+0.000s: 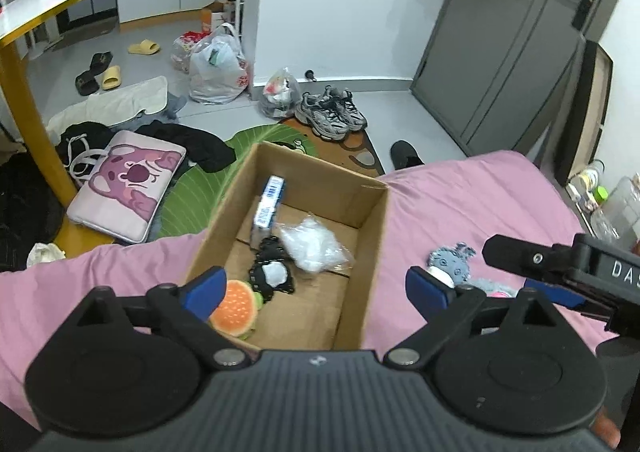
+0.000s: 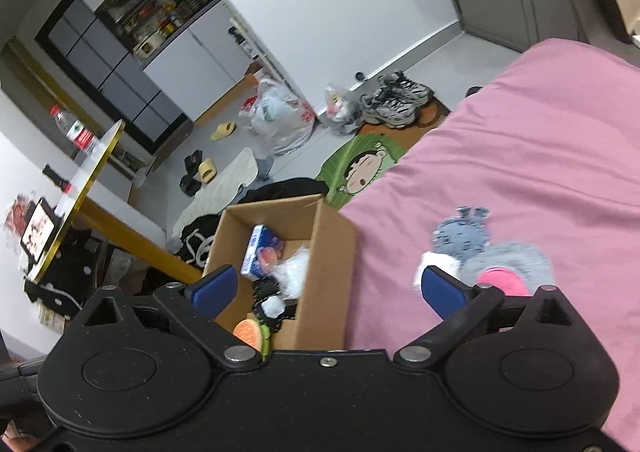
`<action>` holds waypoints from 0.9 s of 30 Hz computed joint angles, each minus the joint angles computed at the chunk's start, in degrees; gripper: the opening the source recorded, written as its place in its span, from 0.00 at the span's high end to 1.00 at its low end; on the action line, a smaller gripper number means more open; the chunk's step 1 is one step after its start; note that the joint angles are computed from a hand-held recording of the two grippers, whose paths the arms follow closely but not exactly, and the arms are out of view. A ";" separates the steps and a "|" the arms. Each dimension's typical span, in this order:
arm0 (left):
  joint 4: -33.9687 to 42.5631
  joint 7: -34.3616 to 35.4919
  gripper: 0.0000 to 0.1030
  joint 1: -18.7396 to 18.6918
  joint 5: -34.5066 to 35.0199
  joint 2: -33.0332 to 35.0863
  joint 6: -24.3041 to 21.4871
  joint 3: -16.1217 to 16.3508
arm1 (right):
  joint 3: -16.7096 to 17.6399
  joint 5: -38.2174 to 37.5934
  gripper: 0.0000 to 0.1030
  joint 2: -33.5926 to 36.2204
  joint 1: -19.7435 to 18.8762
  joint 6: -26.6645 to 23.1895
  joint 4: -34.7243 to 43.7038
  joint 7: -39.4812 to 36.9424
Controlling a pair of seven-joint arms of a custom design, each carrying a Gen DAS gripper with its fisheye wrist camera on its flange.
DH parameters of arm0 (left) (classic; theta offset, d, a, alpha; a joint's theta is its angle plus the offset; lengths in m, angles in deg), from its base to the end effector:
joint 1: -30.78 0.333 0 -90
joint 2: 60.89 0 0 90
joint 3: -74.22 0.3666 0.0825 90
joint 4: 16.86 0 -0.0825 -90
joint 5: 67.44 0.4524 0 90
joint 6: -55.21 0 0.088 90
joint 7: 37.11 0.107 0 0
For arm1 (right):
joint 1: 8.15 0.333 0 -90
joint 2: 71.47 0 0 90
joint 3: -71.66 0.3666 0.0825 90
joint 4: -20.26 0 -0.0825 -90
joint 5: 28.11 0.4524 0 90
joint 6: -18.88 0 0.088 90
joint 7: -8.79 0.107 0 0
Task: Organize soft objects
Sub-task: 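Move both tools from the box toward the grey fluffy elephant plush on the bed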
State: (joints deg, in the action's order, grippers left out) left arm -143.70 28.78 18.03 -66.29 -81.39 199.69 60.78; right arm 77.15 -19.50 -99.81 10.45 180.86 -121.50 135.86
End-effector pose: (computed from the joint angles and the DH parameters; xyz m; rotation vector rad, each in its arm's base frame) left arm 0.4815 -0.2546 0.6215 -1.8550 1.9739 -0.8188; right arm 0.4437 0.1965 0.5845 -1.3288 1.8786 -0.1909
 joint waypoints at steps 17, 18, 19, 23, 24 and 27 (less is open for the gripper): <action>2.91 -3.70 0.07 -3.23 1.15 5.55 1.99 -3.02 | -2.37 0.56 0.04 -5.71 -5.44 3.87 -9.21 5.96; 3.15 -4.40 0.07 -3.26 1.84 6.05 2.17 -3.34 | -2.92 1.03 0.05 -5.39 -5.12 4.27 -9.53 5.91; 3.43 -5.21 0.07 -3.29 2.63 6.61 2.36 -3.69 | -3.37 1.44 0.05 -4.88 -4.87 4.42 -9.72 5.82; 4.47 -7.39 0.07 -3.92 4.60 8.69 2.96 -4.23 | -5.01 3.16 0.13 -2.43 -3.68 2.94 -9.37 4.97; 4.75 -8.04 0.07 -4.03 5.22 9.22 3.06 -4.36 | -5.87 4.11 0.13 -2.09 -2.89 3.04 -9.51 4.28; 5.55 -9.73 0.08 -4.45 6.36 10.71 3.08 -4.42 | -6.69 6.15 0.13 -0.98 -2.05 3.92 -9.65 3.34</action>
State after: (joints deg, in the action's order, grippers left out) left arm -138.16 19.05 13.58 -59.92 -70.68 202.78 56.36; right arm 70.45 -13.35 -100.79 8.40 184.78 -131.14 139.20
